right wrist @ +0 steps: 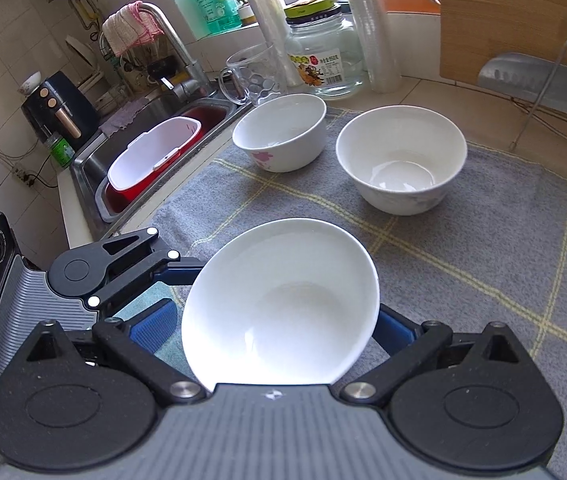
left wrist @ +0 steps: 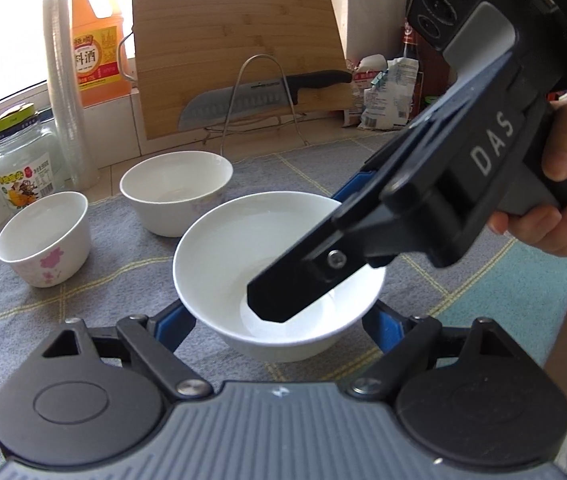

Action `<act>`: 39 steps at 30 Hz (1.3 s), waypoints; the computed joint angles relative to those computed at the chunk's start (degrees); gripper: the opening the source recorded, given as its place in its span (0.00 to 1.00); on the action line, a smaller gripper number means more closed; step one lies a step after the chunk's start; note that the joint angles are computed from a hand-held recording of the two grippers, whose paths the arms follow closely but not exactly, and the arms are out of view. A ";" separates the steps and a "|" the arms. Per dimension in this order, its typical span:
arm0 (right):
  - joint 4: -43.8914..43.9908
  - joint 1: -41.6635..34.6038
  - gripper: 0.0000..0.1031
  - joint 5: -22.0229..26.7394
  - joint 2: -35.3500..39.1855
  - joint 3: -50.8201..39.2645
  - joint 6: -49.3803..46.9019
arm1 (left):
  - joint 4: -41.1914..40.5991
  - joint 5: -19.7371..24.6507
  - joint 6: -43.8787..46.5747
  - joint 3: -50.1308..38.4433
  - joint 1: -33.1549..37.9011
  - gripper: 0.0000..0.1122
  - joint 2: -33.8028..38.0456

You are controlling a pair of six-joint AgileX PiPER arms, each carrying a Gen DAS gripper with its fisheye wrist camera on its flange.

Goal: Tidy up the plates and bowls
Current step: 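Lift the white bowl with the right gripper and carry it across the mat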

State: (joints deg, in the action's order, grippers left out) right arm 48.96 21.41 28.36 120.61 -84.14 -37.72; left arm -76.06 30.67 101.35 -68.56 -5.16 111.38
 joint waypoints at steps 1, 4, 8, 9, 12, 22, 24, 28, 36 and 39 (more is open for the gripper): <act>0.57 -0.35 1.00 -0.42 -0.70 1.19 -0.48 | -0.45 -0.09 0.50 0.73 -0.57 0.79 -0.47; 2.31 -1.56 1.00 -1.30 -2.65 4.56 -2.16 | -0.26 -0.15 0.14 0.42 -2.12 0.79 -0.22; 5.88 -3.43 1.00 -1.89 -4.92 8.75 -6.07 | 0.77 -0.33 -1.30 -0.49 -3.95 0.79 0.43; 6.92 -3.86 1.00 -2.03 -5.47 9.76 -7.07 | 1.25 -0.39 -1.88 -0.85 -4.39 0.79 0.65; 8.97 -4.86 1.00 -2.35 -6.77 12.04 -9.08 | 1.89 -0.44 -2.85 -1.49 -5.54 0.79 1.05; 10.77 -7.45 0.96 -4.04 -9.47 17.19 -10.98 | 3.97 -0.56 -5.79 -3.37 -8.52 0.79 2.18; 10.69 -7.69 0.96 -4.44 -9.67 17.78 -10.85 | 4.23 -0.61 -6.09 -3.69 -8.92 0.79 2.42; 10.92 -8.28 0.96 -4.72 -9.75 18.47 -11.04 | 5.87 -0.63 -7.99 -4.89 -9.61 0.79 3.19; 12.00 -8.79 0.96 -4.09 -9.16 18.92 -12.18 | 8.37 -0.19 -10.75 -5.68 -9.72 0.79 3.92; 12.50 -8.67 0.96 -4.21 -8.87 18.96 -12.53 | 8.57 -0.36 -10.96 -5.27 -9.66 0.79 3.89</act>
State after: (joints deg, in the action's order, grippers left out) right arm 61.47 12.74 24.14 111.74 -65.18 -50.26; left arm -67.49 30.30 90.39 -73.84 -14.81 115.27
